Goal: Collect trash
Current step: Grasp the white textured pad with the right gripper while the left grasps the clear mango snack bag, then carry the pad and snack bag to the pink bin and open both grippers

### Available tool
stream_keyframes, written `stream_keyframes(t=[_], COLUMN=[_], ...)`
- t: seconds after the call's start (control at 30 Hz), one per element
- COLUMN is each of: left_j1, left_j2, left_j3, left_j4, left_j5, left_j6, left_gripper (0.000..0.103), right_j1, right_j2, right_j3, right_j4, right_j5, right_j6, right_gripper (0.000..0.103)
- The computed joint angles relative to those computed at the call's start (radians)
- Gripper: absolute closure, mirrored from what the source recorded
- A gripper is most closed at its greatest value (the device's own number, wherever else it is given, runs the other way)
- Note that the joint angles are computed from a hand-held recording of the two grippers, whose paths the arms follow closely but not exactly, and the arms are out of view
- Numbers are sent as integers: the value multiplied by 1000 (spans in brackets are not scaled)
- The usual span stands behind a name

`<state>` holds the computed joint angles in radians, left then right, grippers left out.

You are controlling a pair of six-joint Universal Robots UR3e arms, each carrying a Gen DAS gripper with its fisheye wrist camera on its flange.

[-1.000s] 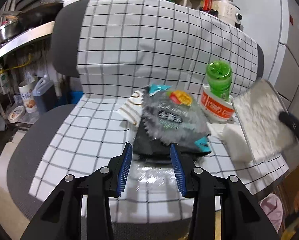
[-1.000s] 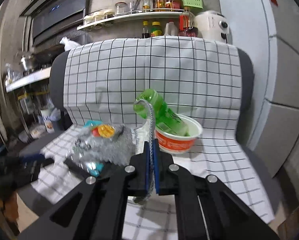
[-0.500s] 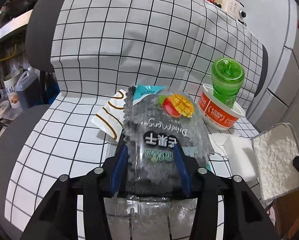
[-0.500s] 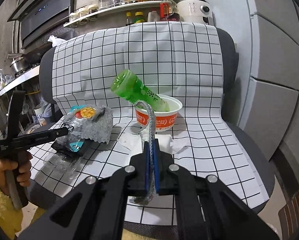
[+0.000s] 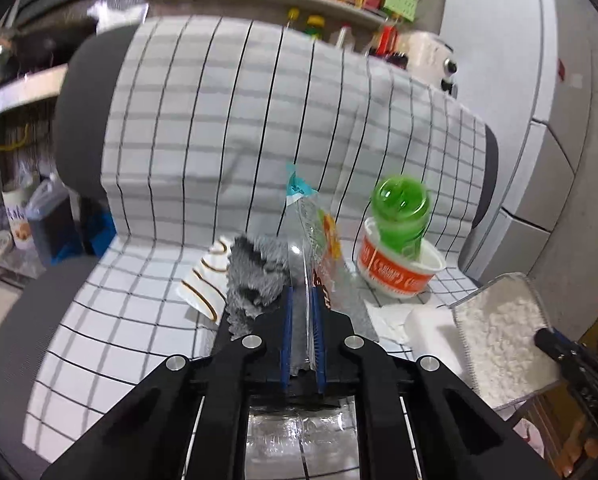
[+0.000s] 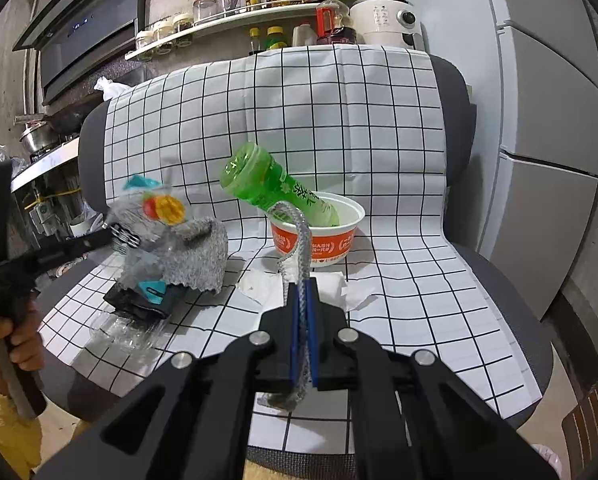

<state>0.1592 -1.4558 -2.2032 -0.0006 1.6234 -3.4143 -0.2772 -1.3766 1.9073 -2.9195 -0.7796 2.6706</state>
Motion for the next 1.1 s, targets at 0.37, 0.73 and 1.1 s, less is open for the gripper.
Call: stream_keyframes(t=[0.37,0.73,1.1], left_j1=[-257,-547,-782], left_j2=[98,-324,-749], left_j3=[-32,245,816], left_j4=[-44,89,-128], left_j5=[155,84,19], left_j6=[-77,-42,67], left_gripper=[94,94,93], right_j1=[-142,-595,-906], right_j2=[-126,-480,-439], right_j3=[56,310,345], right_j4=[168,412,447], right_j5=[135,219,192], right_j6=[-25,-296,-417], right_gripper=[98,98,98])
